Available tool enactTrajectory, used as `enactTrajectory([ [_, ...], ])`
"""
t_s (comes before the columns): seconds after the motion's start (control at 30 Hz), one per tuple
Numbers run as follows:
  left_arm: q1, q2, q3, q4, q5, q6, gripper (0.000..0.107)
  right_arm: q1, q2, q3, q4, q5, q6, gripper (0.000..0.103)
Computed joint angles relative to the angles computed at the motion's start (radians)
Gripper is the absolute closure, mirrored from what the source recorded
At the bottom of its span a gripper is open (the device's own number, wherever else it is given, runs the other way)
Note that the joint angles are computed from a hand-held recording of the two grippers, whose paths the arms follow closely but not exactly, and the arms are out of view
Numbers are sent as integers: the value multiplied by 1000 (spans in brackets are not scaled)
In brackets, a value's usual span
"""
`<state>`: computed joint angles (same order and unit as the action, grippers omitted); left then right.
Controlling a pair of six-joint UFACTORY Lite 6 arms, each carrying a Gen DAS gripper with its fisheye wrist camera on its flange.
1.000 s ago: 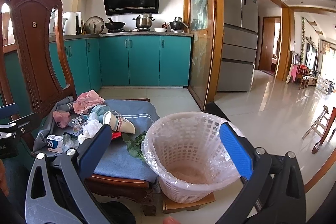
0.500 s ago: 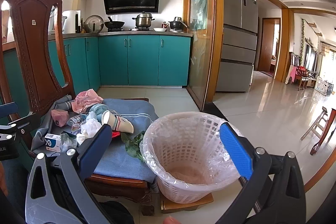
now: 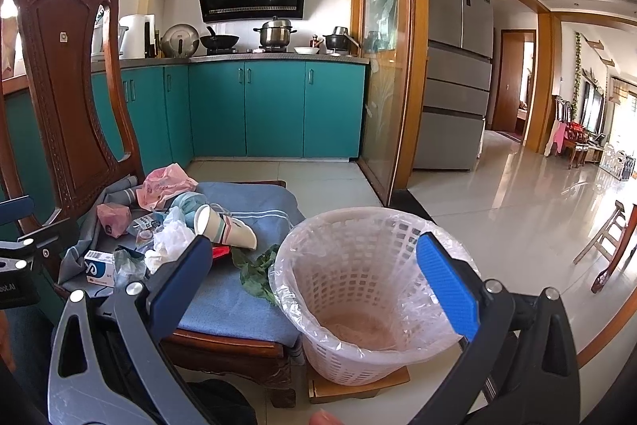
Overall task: Collect trash
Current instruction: 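Reach the right gripper to the green leaves and close on them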
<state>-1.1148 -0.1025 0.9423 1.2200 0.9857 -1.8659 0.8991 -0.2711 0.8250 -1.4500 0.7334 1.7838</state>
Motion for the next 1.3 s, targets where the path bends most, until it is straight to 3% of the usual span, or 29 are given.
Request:
enactTrajectory([
  [0.07, 40, 1, -15, -17, -45, 18, 7, -21, 33, 21, 5, -29, -12, 3],
  [0.3, 224, 24, -90, -101, -200, 78, 7, -168, 247, 181, 132, -278, -247, 3],
  [0.4, 294, 36, -123, -104, -272, 69, 7, -224, 350, 258, 235, -417, -382, 18],
  [0.47, 323, 47, -133, -99, -305, 69, 7, -242, 435, 335, 411, -462, -573, 37],
  [0.63, 360, 71, -139, -74, -365, 77, 8, -249, 730, 629, 855, -417, -1096, 59],
  [0.77, 414, 90, -149, -79, -443, 86, 8, -273, 914, 847, 1156, -341, -1433, 64],
  [0.9, 486, 129, -159, -80, -548, 86, 8, -276, 1050, 1000, 1189, -259, -1501, 74],
  [1.07, 534, 163, -158, -55, -632, 69, 8, -275, 1153, 1102, 1122, -218, -1471, 101],
  [1.17, 538, 202, -132, -52, -648, 70, 8, -288, 1133, 1073, 1229, -268, -1562, 102],
  [1.3, 528, 255, -85, 5, -642, 30, 8, -276, 1113, 1057, 1212, -300, -1529, 102],
])
